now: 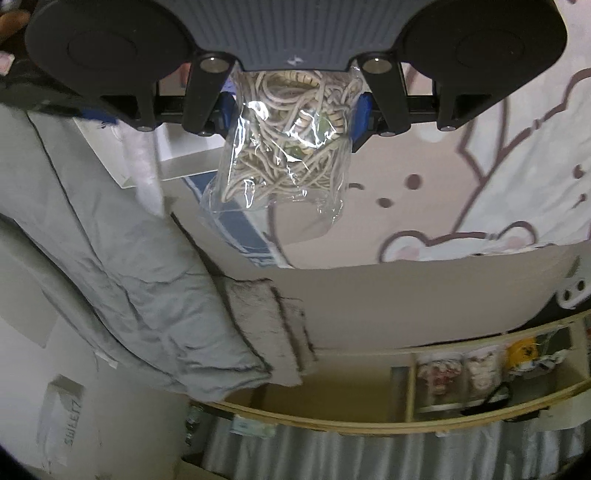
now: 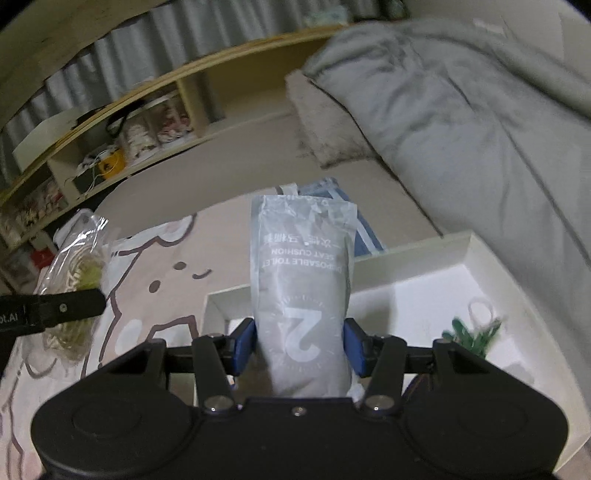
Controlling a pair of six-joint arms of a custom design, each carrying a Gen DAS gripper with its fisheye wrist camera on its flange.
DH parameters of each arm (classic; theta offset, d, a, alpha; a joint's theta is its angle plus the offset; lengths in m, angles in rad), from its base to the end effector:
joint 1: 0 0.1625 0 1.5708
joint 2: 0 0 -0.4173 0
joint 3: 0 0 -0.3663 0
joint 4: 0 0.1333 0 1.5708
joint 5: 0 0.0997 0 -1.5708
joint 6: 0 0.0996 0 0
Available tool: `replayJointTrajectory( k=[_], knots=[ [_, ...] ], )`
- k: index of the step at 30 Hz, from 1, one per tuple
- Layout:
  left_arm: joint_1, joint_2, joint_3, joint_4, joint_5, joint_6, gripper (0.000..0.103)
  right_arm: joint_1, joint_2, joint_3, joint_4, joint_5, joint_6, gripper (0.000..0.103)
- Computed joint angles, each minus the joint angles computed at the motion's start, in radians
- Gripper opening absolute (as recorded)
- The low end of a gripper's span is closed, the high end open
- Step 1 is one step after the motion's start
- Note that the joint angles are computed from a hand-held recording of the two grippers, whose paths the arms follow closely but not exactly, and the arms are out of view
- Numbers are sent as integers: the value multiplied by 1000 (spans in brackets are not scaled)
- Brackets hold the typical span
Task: Organize objects
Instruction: 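Carry the rubber band bag and grey packet over the white box, then open both tools to drop the bag and packet into the box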
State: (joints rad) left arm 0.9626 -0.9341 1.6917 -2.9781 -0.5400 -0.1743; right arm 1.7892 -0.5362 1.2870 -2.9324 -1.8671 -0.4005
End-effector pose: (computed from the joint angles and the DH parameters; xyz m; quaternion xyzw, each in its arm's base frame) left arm -0.1774 -0.6376 0.2659 0.0239 0.8391 -0.4348 0.3259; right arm 0.2670 -0.7222 0.1049 0.2450 -0.9120 0.2833 0.1672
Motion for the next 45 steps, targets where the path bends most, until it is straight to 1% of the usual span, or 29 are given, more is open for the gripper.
replayJointTrajectory(
  k=[1,2,3,7,8,11,13,16,17,18,19,21,26,29,30,33,35,36,37,38,39,41,45],
  knots=[
    [6,12,-13,-5,-13,6,58,-6,7,-11,21,-4,20,52],
    [11,23,-27,-8,-25,15,58,-6,7,-11,21,-4,20,52],
    [17,37,-42,-14,-39,28,58,-15,21,-34,54,-13,48,52],
    [38,82,-97,-6,-95,80,58,-40,34,-64,125,-5,108,52],
    [44,93,-111,-8,-114,102,58,-40,34,-64,125,-5,108,52],
    [65,129,-162,10,-175,168,58,-59,50,-98,163,-28,157,52],
    [77,154,-197,22,-200,226,58,-65,56,-109,171,-49,180,52],
    [90,195,-255,73,-218,327,58,-66,69,-126,157,-119,217,52],
    [93,206,-275,108,-218,355,58,-65,70,-127,158,-125,218,52],
    [97,218,-295,136,-223,392,58,-64,82,-139,133,-172,203,52],
    [102,228,-314,159,-232,417,58,-63,85,-140,118,-191,190,52],
    [109,242,-344,215,-256,465,58,-63,82,-139,114,-201,186,52],
    [125,274,-412,344,-312,567,58,-68,48,-111,113,-165,205,51],
    [129,302,-462,414,-321,597,58,-68,42,-108,113,-174,216,49],
    [129,314,-480,438,-324,606,58,-68,44,-113,119,-179,218,45],
    [131,344,-521,478,-328,650,58,-70,45,-115,121,-179,218,46],
    [132,364,-544,493,-314,674,60,-70,49,-120,118,-188,218,46],
    [131,370,-549,497,-303,678,60,-70,52,-122,112,-191,222,49],
    [132,376,-554,500,-287,681,62,-70,53,-122,106,-190,234,54],
    [132,378,-555,504,-268,676,67,-72,52,-122,107,-184,245,56],
    [133,378,-556,507,-258,670,69,-74,48,-120,109,-172,256,59],
    [136,367,-546,509,-255,657,76,-74,47,-120,106,-167,260,60],
    [138,332,-508,495,-260,623,78,-71,47,-117,101,-167,258,60]
  ],
)
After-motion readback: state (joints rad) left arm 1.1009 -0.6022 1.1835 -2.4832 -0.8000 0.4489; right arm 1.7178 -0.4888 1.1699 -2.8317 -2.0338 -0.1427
